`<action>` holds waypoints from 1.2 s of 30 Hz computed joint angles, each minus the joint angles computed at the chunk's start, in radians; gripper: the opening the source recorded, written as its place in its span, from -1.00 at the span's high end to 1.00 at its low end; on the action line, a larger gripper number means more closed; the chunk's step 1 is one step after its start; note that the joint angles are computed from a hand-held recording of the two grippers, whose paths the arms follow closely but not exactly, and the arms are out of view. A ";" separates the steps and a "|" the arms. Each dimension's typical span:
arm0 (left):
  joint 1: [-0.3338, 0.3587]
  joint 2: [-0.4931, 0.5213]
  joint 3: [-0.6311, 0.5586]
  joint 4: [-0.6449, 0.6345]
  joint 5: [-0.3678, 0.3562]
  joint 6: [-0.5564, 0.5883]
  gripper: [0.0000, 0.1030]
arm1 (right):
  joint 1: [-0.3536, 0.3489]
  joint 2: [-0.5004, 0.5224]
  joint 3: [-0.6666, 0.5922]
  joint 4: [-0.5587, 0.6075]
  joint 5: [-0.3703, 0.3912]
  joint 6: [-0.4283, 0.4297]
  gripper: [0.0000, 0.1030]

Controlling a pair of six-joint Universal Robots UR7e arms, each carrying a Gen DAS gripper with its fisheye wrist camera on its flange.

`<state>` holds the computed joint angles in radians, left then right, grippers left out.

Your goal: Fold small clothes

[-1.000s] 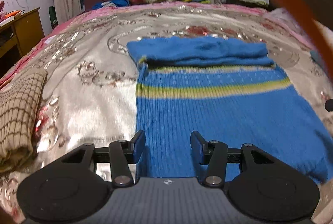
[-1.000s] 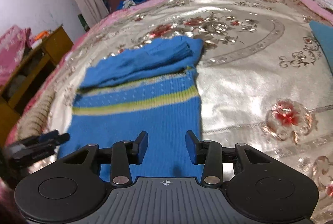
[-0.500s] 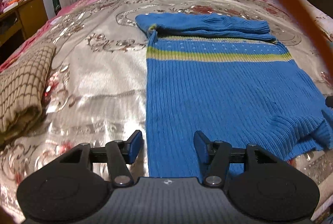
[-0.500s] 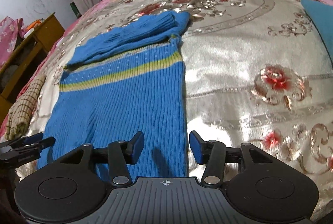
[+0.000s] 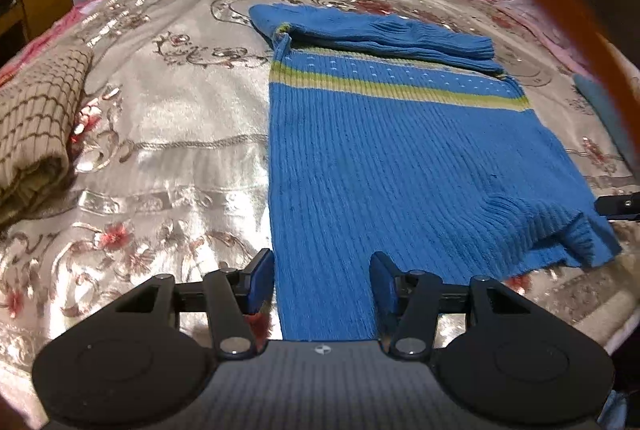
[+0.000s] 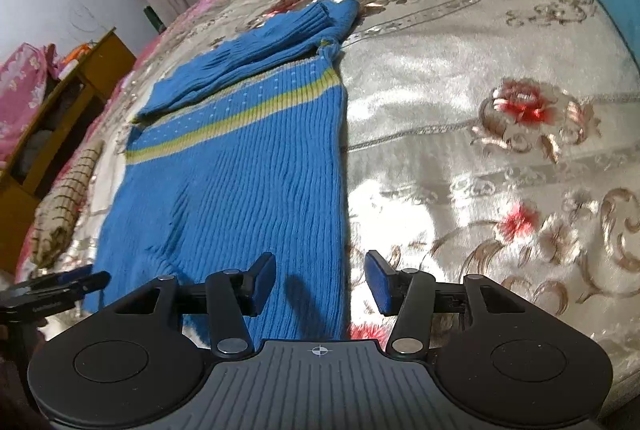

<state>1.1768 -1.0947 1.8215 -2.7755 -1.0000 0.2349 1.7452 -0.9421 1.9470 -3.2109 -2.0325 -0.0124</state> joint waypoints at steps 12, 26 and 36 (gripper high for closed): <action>0.043 -0.023 -0.051 0.111 -0.118 -0.088 0.09 | -0.053 -0.055 0.036 0.057 0.178 0.026 0.00; 0.085 -0.028 -0.122 0.239 -0.230 -0.210 0.67 | -0.090 -0.068 0.026 0.144 0.301 0.064 0.52; 0.081 -0.027 -0.112 0.264 -0.228 -0.193 0.65 | -0.109 -0.087 0.046 0.068 0.368 0.104 0.81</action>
